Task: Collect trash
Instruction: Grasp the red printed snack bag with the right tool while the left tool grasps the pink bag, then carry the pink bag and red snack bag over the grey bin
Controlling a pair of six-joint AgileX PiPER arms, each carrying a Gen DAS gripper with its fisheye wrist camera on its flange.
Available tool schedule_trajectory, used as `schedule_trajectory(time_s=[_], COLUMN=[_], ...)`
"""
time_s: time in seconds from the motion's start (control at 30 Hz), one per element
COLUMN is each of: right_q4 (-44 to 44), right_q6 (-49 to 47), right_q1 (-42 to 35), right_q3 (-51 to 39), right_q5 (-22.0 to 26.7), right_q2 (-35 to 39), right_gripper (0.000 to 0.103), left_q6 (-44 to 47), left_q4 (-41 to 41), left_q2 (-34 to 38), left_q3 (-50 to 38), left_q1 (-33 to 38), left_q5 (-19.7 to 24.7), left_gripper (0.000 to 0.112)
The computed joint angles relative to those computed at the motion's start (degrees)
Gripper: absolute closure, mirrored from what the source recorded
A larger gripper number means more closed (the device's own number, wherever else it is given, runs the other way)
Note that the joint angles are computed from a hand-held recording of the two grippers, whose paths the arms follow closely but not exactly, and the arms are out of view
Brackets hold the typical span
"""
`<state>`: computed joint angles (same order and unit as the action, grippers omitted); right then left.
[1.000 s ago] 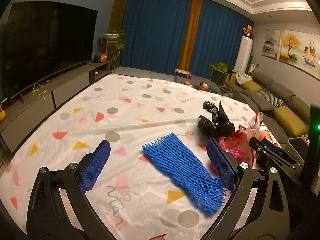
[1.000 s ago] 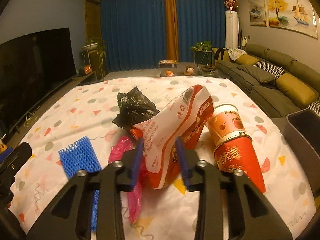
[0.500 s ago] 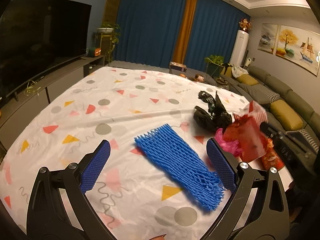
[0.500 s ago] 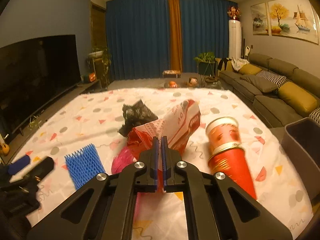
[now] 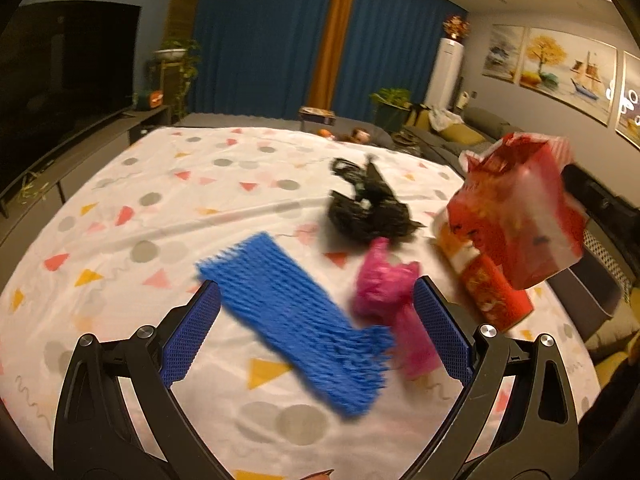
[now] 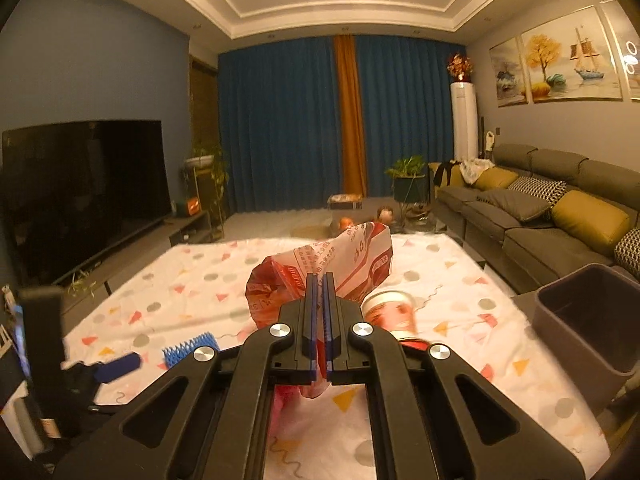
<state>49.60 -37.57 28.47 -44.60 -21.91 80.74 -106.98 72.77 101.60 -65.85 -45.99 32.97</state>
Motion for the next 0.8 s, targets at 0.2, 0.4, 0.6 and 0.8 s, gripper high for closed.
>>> schedule_trajectory(time_s=[0.2,0.4,0.6,0.8], right_q4=[-1.33,-3.57,-7.36,-14.45], right_q6=[2.09,3.81,7.64,14.64], right_q1=[-4.29,-8.28,-11.06,-14.05], right_q3=[4.84,8.3,9.79,10.61], right_q5=[1.54,3.44,4.67,5.72], right_q2=[-6.29,-10.22,-11.0,-10.8], right_gripper=[0.099,0.1,0.1,0.1], left_q6=[13.33,26.55,39.65,40.95], left_q4=[-9.57,-21.48,-33.67,-34.83], left_q2=[7.06,12.37,17.22,17.21], left_q3=[-9.76,-18.07,-24.86,-24.49], left_q1=[-0.49,1.76,3.46,3.95], left_q5=[-0.73,-1.3,-0.73,-1.88], left_gripper=[0.025,0.035,0.052,0.067])
